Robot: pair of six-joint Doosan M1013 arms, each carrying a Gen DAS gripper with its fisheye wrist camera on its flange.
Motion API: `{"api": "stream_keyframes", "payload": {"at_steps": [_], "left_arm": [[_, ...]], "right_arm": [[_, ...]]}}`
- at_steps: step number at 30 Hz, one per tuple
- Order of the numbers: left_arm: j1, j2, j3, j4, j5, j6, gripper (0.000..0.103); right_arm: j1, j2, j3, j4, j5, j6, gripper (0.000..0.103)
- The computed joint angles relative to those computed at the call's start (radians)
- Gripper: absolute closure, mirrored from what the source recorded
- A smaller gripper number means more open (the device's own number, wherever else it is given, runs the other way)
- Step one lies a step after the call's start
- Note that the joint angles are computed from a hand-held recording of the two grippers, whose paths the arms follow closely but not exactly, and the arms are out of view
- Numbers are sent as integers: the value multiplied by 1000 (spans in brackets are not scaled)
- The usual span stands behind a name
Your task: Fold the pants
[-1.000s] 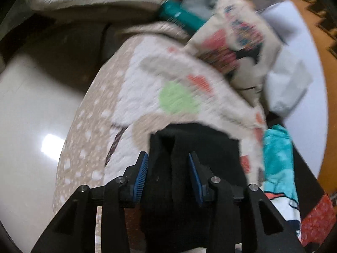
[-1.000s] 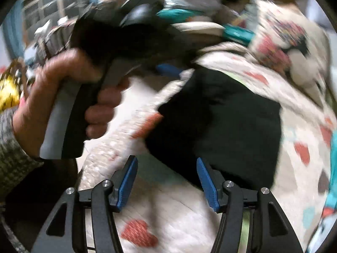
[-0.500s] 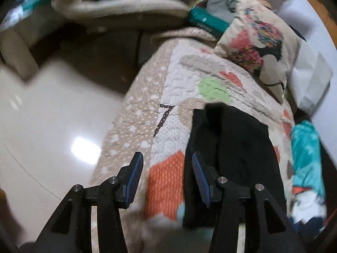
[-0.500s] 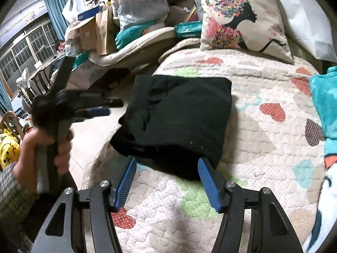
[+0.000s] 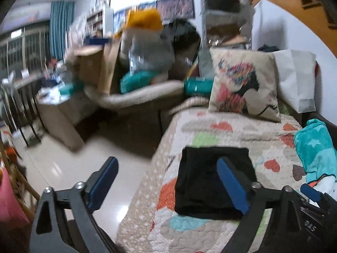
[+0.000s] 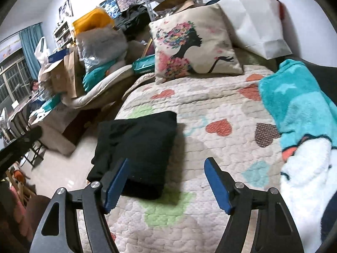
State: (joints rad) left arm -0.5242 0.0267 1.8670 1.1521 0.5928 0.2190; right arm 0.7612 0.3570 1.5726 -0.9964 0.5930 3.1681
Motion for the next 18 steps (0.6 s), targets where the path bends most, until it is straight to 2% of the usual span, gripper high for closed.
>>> {"api": "stream_keyframes", "payload": {"at_steps": [2,4,10,18], "left_arm": [[-27,-15,12,67,20,-32,3],[-45,-27,18,82,22,-18,3],[-78,-29,10,20,65,65,3],[-80,-26,14,-46,69,121,3]], "right_arm": [[5,-5,3,-23,4,21,23],[12,-9,7,-40,9,28,21],[25,-8,8,-35,19,4,19],[30,1,1,18,41,-48,18]]}}
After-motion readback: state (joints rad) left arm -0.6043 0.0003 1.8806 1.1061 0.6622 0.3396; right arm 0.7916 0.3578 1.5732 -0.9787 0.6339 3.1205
